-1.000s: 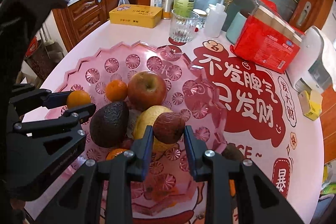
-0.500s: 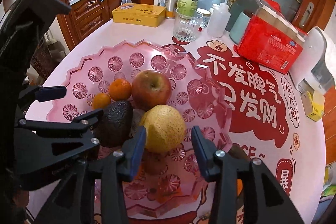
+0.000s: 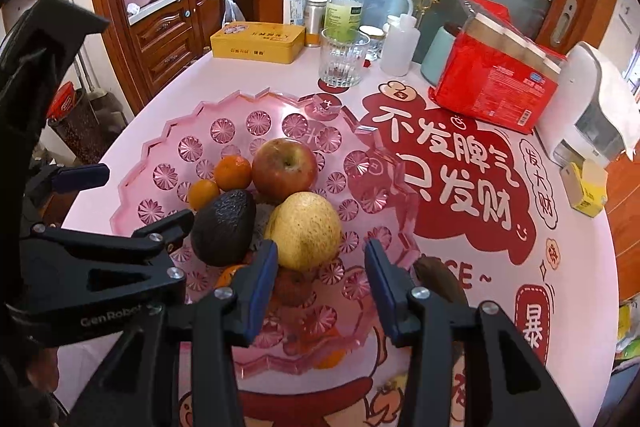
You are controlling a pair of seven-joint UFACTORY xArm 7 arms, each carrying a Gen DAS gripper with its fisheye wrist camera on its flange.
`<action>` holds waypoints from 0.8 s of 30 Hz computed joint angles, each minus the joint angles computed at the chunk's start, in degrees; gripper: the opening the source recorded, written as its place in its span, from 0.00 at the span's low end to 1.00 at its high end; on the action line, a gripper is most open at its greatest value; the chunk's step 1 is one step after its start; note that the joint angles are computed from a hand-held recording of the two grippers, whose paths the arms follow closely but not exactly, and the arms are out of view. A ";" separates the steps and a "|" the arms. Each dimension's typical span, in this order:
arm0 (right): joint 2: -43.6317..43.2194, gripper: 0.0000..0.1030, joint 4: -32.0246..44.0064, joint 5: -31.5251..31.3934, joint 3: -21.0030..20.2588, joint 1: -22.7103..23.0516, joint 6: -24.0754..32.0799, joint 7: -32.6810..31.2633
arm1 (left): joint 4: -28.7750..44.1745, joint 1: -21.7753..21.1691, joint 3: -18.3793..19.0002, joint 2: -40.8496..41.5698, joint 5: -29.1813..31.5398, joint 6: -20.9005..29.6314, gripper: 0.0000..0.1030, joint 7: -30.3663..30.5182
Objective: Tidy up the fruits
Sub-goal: 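Withdraw both tools from the bowl toward the banana and mandarins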
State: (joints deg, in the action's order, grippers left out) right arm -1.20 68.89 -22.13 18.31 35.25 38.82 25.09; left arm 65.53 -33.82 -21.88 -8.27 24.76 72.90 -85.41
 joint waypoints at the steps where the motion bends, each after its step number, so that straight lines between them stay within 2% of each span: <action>1: -0.49 0.45 -0.33 0.13 -0.01 0.00 0.01 0.09 | 0.60 -0.22 -0.37 0.15 0.23 0.97 0.89 -0.16; 17: -16.33 0.45 -10.36 3.17 3.23 -3.42 -0.58 1.23 | 8.57 -5.08 -4.94 -0.11 4.07 11.73 0.89 -5.42; 24: -24.11 0.45 -15.34 7.21 2.91 -5.01 -1.23 -1.64 | 15.37 -8.57 -6.33 4.44 7.65 15.15 0.89 -8.39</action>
State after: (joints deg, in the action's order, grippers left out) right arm -25.32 53.55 -14.92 21.21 30.24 37.60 23.44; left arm 80.89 -42.39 -28.21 -3.83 32.40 88.05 -93.81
